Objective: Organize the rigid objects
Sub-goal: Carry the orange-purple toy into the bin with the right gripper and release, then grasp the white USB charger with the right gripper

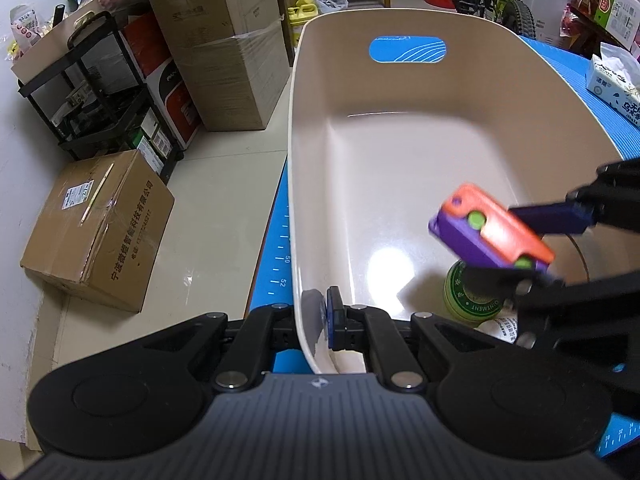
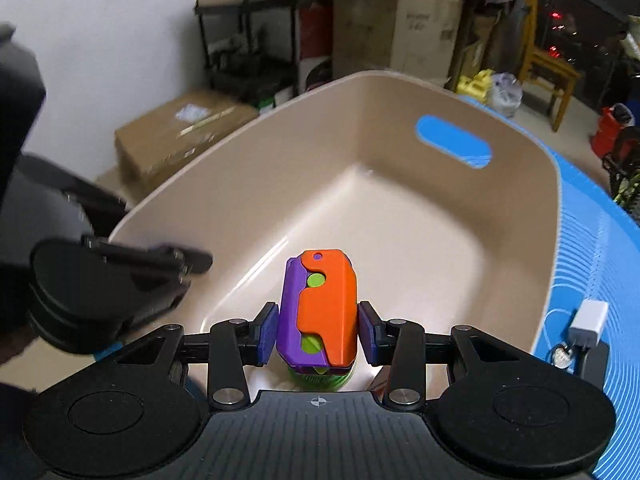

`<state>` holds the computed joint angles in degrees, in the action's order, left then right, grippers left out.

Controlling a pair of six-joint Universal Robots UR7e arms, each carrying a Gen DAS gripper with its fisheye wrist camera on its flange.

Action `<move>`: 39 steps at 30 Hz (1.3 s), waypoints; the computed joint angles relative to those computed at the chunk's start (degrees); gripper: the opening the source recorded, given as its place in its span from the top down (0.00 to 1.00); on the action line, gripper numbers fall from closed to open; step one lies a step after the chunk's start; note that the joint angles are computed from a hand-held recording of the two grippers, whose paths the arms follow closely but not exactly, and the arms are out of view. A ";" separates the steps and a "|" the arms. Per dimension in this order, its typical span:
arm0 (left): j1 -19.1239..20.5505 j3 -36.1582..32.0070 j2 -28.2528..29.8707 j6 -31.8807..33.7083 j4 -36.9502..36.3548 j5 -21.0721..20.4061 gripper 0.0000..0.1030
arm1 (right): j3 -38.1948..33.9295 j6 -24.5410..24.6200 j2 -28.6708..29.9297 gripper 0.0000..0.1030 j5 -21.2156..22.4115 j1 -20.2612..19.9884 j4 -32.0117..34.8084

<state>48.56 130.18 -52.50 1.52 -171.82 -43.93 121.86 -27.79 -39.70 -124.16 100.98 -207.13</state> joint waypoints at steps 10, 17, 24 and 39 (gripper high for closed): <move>0.05 0.04 -0.04 0.07 -0.15 -0.20 0.92 | 4.22 -0.18 -3.91 0.52 4.82 -1.74 -9.93; 0.06 0.12 -0.03 0.08 -0.18 -0.10 0.92 | 6.92 -1.30 -7.27 0.52 5.78 -3.75 -20.96; -0.22 -0.23 0.20 -0.45 0.59 0.28 0.91 | 7.91 -0.13 -9.35 0.52 4.14 -9.03 -28.98; -0.40 -0.37 -0.01 0.05 1.59 0.79 0.91 | 1.42 -2.80 -5.23 0.52 0.65 -20.29 -27.27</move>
<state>48.16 129.81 -52.50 1.57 -170.23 -43.14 123.28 -30.59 -44.93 -123.51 80.68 -234.40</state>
